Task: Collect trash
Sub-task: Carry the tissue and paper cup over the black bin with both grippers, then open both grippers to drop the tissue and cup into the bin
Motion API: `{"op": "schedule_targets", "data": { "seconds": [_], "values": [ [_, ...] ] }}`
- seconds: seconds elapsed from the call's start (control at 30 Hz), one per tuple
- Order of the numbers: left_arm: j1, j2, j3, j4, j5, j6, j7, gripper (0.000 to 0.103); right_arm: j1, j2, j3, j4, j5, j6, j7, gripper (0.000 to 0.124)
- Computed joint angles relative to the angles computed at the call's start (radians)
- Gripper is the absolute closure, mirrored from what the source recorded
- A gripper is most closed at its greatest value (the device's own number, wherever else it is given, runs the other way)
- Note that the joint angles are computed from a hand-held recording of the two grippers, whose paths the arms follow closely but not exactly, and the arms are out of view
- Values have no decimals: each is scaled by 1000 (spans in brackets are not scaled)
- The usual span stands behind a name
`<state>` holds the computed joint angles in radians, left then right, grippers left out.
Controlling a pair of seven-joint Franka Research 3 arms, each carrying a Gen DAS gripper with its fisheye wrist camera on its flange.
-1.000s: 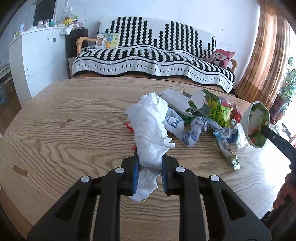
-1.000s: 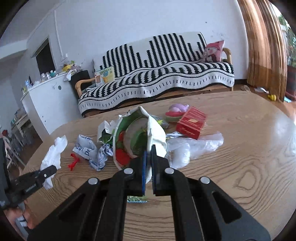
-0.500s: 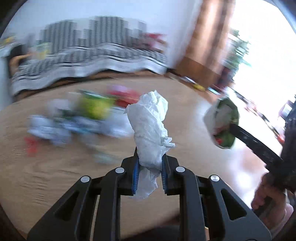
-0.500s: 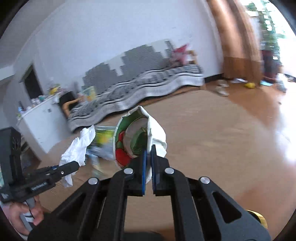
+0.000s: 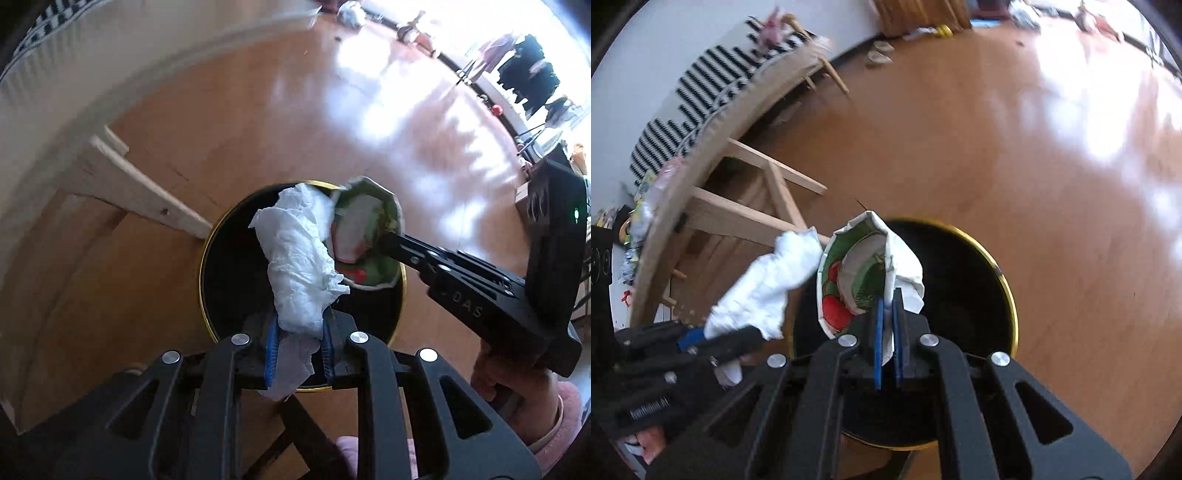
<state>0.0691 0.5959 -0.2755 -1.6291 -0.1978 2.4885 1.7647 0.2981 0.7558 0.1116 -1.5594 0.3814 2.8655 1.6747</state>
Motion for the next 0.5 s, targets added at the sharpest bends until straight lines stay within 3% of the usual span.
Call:
{"op": "schedule_targets", "data": {
  "seconds": [0.23,0.27,0.4,0.43,0.5],
  "values": [
    [4,48,10,49,17,-48,-3,85,-31,-6,20,-34,28,15,-22,119],
    [-27,86,22,90,36,-21,-29,85,-25,-12,16,-43,29,17,-17,119],
    [-37,98,20,105,69,-22,-29,84,-7,9,6,8,25,-14,17,119],
    [-61,120,26,142,92,-17,-57,80,-21,5,20,1,39,-2,12,119],
    [-67,115,27,142,96,-32,-79,43,-50,8,53,7,77,10,7,117]
  ]
}}
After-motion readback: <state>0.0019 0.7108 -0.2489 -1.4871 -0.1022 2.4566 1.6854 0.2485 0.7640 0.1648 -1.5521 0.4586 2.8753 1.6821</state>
